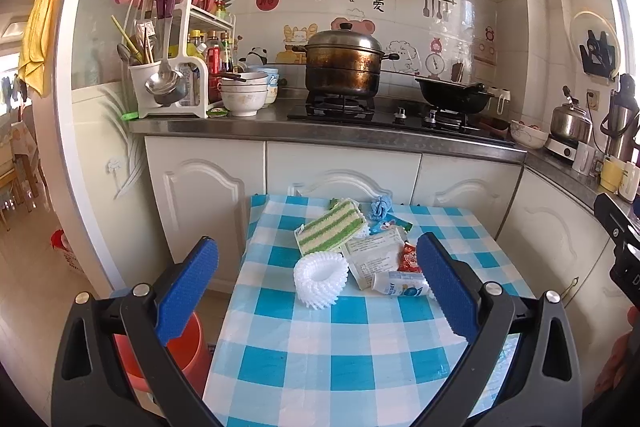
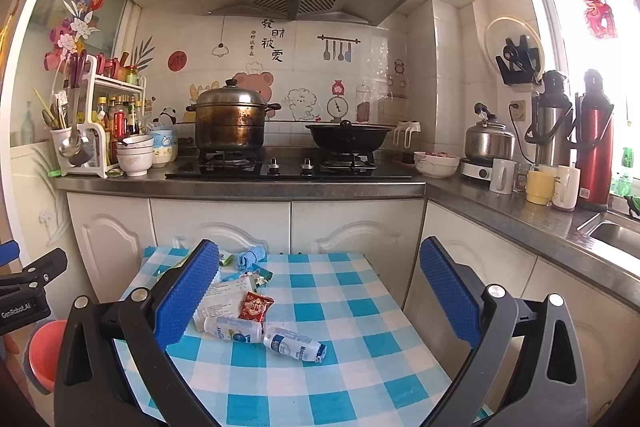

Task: Collect trash

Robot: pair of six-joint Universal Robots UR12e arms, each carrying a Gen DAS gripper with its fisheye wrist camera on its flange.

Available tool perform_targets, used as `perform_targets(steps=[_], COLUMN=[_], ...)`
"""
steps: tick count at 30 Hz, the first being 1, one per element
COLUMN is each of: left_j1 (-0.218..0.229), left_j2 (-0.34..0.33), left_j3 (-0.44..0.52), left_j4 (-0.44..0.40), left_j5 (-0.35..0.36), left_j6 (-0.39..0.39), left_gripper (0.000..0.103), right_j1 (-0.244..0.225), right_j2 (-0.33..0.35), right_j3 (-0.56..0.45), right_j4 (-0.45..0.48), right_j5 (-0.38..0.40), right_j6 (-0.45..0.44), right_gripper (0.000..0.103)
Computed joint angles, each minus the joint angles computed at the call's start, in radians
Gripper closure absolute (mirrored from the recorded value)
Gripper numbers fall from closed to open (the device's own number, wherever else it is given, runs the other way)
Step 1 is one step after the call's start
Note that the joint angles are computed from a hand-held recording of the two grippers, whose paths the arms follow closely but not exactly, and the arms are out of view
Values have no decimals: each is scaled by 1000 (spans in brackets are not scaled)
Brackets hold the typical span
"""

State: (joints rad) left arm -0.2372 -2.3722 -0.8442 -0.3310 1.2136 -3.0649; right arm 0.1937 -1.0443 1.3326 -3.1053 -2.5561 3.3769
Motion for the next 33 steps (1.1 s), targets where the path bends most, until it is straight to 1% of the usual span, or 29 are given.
perform_targets(steps=[9,12,14,18,20,23,26,27,28,30,33], left_j1=[-1,-3,-4,0,3,-1,-3,-3,-4,-4,-4], left_j2=[-5,-8,-14,-36,-50,-74,-106,-120,-135,-165,-219], left_j3=[4,8,14,33,39,63,102,122,147,201,288], left_j4=[-17,-24,-31,-36,-26,-63,-104,-122,-157,-243,-356], left_j5=[-6,-6,-7,-25,-36,-6,-9,-16,-23,-42,-68], left_j6=[8,10,12,-1,1,52,110,131,154,189,189], left_gripper=[3,3,3,3,3,3,3,3,3,3,3], right_j1=[-3,-8,-16,-53,-80,-112,-140,-147,-159,-173,-194], right_j2=[-1,-3,-9,-43,-61,-74,-76,-75,-74,-69,-57], right_j3=[-2,4,17,82,123,169,193,197,199,196,194], right_j4=[27,33,27,19,17,-10,-13,-11,9,51,87], right_j5=[1,15,39,186,273,373,459,489,540,601,695], right_j6=[12,25,33,99,162,231,276,282,296,324,360], right_gripper=[4,4,4,4,4,4,4,4,4,4,4])
